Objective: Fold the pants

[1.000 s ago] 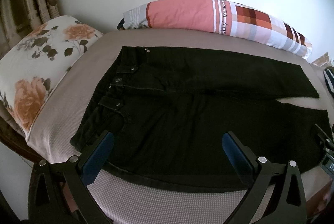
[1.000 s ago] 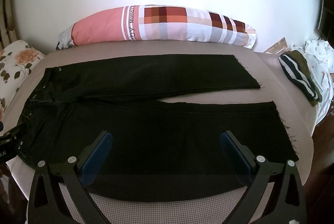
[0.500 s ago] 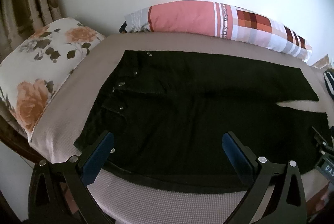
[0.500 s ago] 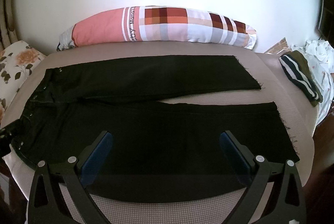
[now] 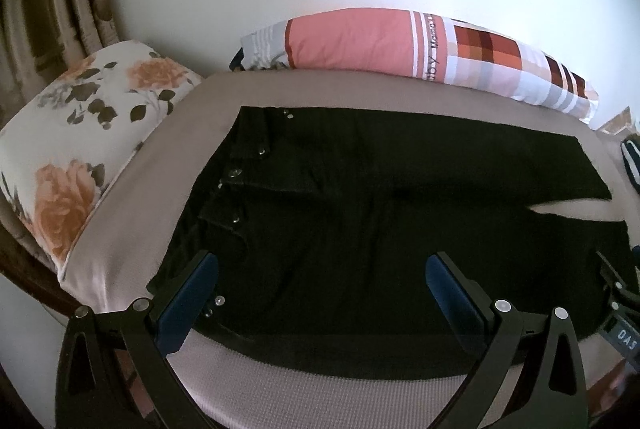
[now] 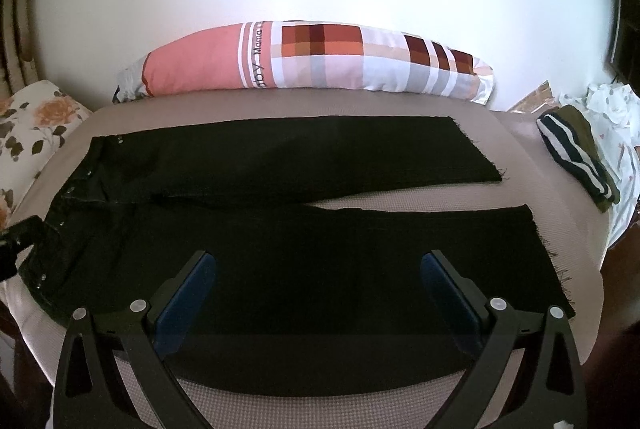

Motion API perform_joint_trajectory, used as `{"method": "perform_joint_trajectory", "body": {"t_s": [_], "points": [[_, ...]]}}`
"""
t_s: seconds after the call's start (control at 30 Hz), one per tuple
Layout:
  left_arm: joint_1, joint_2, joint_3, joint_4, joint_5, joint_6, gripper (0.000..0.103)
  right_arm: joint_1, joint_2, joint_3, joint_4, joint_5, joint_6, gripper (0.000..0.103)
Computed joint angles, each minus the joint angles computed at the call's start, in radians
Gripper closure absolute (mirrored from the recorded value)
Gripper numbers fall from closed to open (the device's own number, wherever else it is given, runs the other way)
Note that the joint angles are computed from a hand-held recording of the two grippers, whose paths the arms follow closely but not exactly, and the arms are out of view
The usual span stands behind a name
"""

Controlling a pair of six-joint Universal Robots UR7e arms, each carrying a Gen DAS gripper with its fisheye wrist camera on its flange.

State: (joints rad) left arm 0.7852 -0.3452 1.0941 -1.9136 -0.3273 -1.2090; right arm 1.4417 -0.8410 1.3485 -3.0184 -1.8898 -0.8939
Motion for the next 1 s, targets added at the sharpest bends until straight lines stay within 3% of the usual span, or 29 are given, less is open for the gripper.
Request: {"method": "perform_joint_trajectory", "body": {"t_s": [0.2,0.33,0.43,0.6,0.77,0.87,0.93,1.0], "points": [[0.008,0.005,-0.01,-0.03,0.003,0.03,0.0,-0.005,-0.006,0.019,-0.041,0.027,-0.034,0.001],[0.019,0.013,-0.018,-0.084,0.0,0.092,0.0,-0.015,-0.014,0.024,-0.022,0.074,-0.029,0.001],[0.032,0.015,-0.015,-0.163,-0.001,0.169,0.0,-0.015,-0.006,0.005,0.006,0.059,-0.016,0.001],[0.07,0.008,-0.007,-0.301,-0.009,0.318,0.0,-0.016,0.013,-0.088,0.214,0.069,0.055,0.001],[0.127,-0.02,0.006,-0.455,-0.041,0.486,0.0,0.009,0.081,-0.247,0.424,0.061,0.043,0.001],[0.17,-0.046,0.01,-0.556,-0.083,0.592,0.001,0.019,0.125,-0.34,0.522,0.106,0.026,0.001],[0.202,-0.068,0.006,-0.594,-0.111,0.637,0.006,0.022,0.167,-0.426,0.608,0.151,0.037,0.0],[0.24,-0.093,-0.003,-0.625,-0.173,0.666,0.023,0.024,0.223,-0.542,0.726,0.194,0.078,0.0]]}}
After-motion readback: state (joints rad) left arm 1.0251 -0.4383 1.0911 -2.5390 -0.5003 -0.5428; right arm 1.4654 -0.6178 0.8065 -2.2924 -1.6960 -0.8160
